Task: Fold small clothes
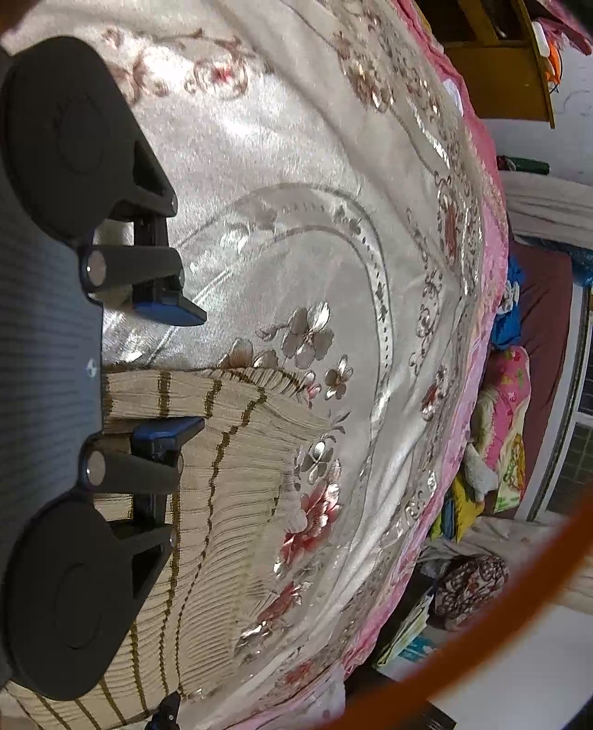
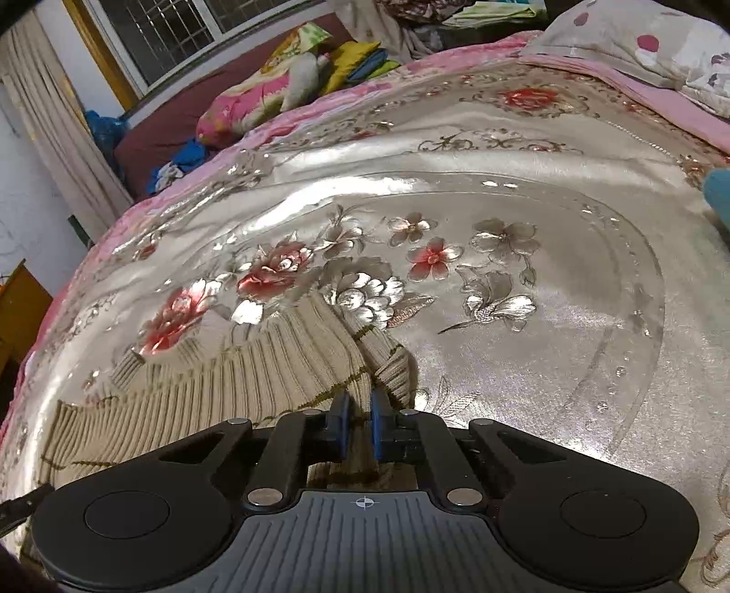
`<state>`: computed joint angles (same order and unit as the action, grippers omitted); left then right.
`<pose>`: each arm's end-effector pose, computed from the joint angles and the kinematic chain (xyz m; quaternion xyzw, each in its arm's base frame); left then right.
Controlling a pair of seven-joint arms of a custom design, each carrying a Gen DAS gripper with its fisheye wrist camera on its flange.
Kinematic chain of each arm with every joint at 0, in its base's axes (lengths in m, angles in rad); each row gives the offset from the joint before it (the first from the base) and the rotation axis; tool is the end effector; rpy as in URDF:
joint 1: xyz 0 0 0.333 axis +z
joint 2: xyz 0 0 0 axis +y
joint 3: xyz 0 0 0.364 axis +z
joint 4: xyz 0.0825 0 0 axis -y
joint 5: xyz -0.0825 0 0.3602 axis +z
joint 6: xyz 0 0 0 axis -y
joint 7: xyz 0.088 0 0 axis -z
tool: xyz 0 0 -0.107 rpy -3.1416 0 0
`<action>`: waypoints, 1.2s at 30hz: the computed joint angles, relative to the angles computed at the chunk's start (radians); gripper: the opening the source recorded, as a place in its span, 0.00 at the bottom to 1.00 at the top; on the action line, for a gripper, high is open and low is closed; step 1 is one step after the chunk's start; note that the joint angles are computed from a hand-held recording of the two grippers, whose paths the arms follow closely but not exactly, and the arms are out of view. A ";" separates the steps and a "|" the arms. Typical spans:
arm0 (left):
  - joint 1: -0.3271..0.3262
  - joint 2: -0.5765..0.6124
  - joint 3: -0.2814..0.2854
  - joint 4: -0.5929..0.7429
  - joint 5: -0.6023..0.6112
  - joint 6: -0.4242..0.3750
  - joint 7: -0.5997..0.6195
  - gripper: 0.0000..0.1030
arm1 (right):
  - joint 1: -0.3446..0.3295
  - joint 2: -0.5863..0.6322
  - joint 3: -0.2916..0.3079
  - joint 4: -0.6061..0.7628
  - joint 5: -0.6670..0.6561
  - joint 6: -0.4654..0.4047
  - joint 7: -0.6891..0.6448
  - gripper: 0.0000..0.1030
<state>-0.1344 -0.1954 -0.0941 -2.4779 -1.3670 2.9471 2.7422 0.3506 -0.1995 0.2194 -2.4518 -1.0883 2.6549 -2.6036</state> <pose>0.4408 -0.0381 0.4645 -0.6051 0.6863 -0.3748 0.1494 0.3675 0.2692 0.4645 -0.4158 0.8257 -0.2104 0.3179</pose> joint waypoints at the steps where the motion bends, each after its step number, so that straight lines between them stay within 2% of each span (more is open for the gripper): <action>1: 0.001 -0.015 0.002 -0.008 0.001 -0.003 0.000 0.47 | 0.002 -0.005 0.001 0.001 0.005 -0.005 -0.002 0.11; 3: -0.001 -0.051 0.011 -0.028 -0.018 -0.007 0.030 0.47 | 0.003 -0.029 0.009 -0.008 -0.004 -0.007 0.022 0.18; 8: -0.003 -0.133 0.027 -0.079 -0.033 -0.033 0.087 0.47 | 0.006 -0.115 0.031 -0.063 -0.006 0.014 0.051 0.18; 13: -0.009 -0.199 0.037 -0.134 -0.015 -0.070 0.092 0.47 | 0.012 -0.162 0.070 -0.097 0.031 0.036 0.037 0.18; 15: -0.011 -0.199 0.023 -0.150 0.003 -0.044 0.098 0.47 | 0.013 -0.168 0.082 -0.106 0.043 0.053 0.038 0.18; 17: -0.008 -0.187 0.011 -0.164 0.060 -0.022 0.055 0.47 | 0.019 -0.166 0.090 -0.111 0.071 0.054 0.015 0.18; 19: -0.011 -0.177 0.015 -0.175 0.107 -0.016 0.007 0.47 | 0.032 -0.157 0.096 -0.106 0.117 0.017 -0.037 0.18; 21: -0.034 -0.176 0.033 -0.182 0.103 -0.001 0.016 0.48 | 0.037 -0.150 0.093 -0.107 0.151 0.004 -0.060 0.18; 25: -0.062 -0.183 0.035 -0.197 0.127 0.044 0.017 0.48 | 0.029 -0.141 0.096 -0.111 0.166 -0.004 -0.057 0.18; 36: -0.147 -0.234 0.067 -0.239 0.293 0.111 -0.098 0.47 | 0.030 -0.194 0.112 -0.132 0.190 0.008 -0.021 0.19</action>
